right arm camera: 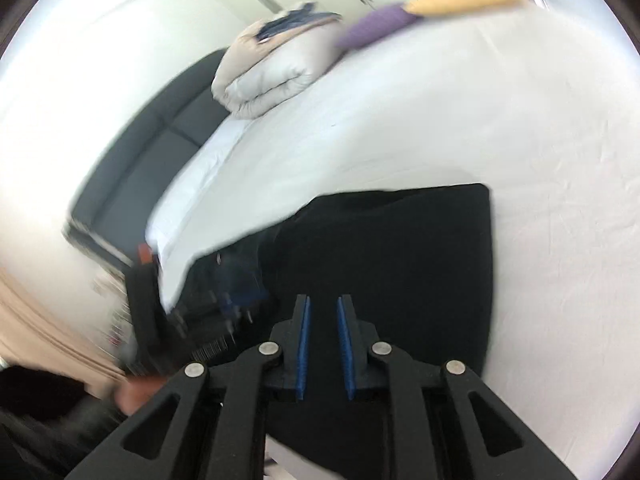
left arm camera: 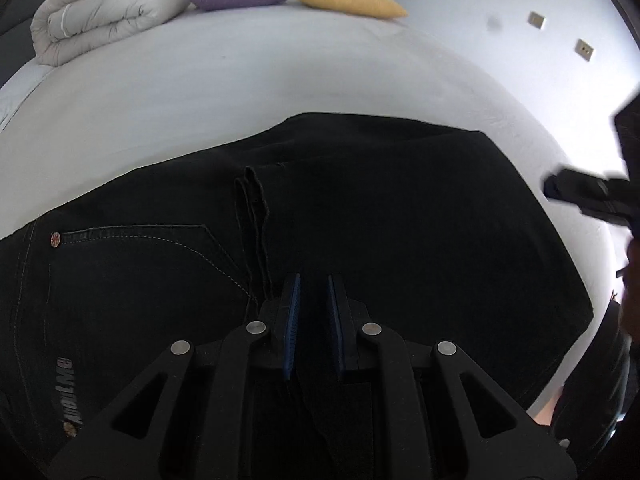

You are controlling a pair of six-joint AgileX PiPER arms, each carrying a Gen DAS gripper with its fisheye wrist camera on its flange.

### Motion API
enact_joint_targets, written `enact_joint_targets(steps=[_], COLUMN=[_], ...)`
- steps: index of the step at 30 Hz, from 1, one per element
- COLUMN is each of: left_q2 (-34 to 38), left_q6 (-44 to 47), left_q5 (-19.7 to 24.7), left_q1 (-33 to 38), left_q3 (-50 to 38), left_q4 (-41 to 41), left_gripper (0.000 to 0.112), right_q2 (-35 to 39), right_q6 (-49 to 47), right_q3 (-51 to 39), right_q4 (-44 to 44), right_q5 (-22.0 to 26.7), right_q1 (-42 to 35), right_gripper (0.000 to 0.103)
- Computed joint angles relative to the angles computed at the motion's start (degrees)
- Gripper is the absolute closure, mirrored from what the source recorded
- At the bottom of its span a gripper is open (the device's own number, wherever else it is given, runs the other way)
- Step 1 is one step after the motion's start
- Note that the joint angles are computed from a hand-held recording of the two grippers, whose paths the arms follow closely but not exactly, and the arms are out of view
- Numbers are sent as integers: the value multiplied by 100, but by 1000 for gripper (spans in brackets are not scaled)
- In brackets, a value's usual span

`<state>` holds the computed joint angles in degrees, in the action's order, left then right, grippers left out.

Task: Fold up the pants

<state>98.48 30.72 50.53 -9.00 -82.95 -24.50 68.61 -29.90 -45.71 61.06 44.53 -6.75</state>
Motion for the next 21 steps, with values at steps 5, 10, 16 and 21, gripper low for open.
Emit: enact_joint_targets(steps=[5,10,16,21], left_q2=[49,-83,-195,-580], left_q6=[-23,545,1027,1714], left_q5=[-213,-765,-945,-1098], left_q1=[-104,3,203,472], left_q3=[64,812,1192,1923], left_q4=[175,-311,-659,-1149], left_gripper=[99,99,99,99], right_q2=[1789,2597,1778,914], right_q6=[-738,-1503,-1784,-1931], right_q3=[-682,-375,660,1627], right_q4=[831,1934,1798,1921], right_q5=[747,630,720,845], right_q1=[-1043,-839,-554,-330], right_gripper=[86,103,103,103])
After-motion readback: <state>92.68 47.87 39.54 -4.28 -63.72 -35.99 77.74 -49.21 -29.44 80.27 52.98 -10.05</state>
